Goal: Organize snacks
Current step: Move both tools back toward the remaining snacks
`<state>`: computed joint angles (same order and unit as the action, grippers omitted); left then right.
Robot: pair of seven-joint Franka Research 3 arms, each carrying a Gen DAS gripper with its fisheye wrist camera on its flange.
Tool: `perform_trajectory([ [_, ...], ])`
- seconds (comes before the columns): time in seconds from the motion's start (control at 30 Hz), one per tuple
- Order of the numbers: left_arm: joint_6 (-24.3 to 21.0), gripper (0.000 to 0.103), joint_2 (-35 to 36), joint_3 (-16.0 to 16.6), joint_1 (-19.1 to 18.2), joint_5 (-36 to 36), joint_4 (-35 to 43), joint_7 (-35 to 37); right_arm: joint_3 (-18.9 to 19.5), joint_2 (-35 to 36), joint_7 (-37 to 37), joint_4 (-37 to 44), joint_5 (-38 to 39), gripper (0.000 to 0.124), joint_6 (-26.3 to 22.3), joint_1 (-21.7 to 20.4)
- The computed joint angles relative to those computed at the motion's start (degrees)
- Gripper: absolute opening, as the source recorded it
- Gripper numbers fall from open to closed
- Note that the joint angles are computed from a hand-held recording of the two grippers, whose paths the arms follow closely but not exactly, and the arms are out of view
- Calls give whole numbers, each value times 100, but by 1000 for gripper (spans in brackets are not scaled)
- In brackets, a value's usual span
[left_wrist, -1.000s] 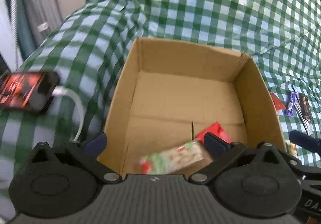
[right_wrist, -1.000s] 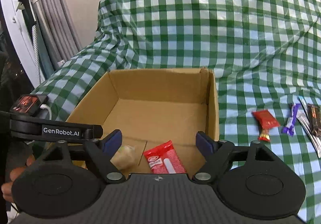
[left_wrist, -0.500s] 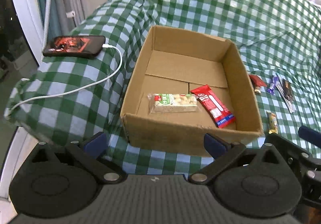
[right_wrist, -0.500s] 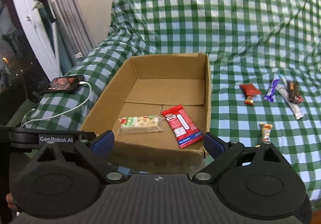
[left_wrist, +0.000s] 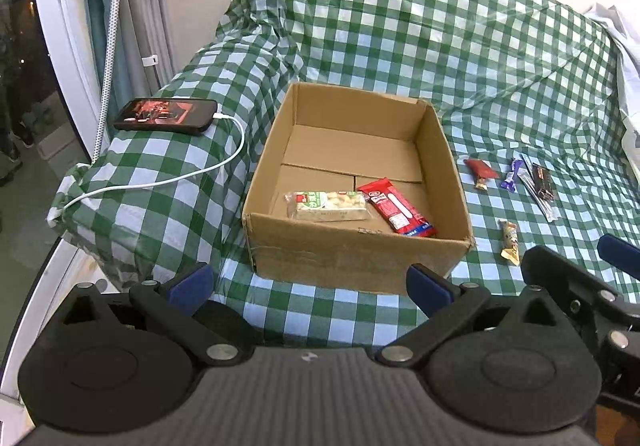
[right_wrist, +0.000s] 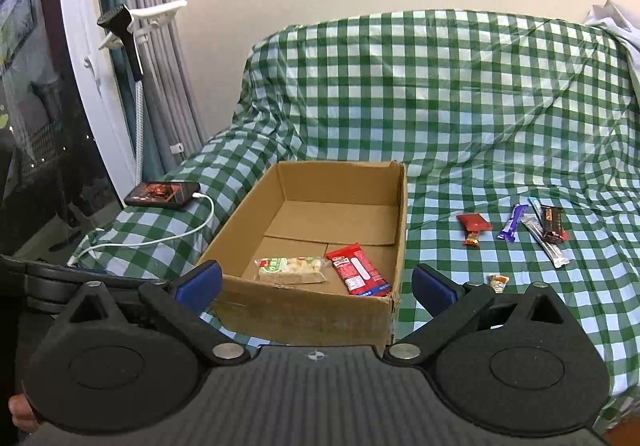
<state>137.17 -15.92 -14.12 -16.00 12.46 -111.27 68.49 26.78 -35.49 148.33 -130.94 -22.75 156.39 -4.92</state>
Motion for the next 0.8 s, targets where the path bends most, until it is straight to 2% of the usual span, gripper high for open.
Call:
perform_trajectory([
  [0.4, -18, 103, -397, 26, -88, -82, -333, 180, 125, -397, 86, -123, 84, 102, -108, -8],
  [0.8, -123, 103, -315, 33, -91, -146, -282, 342, 163, -321, 58, -51, 128, 102, -215, -17],
])
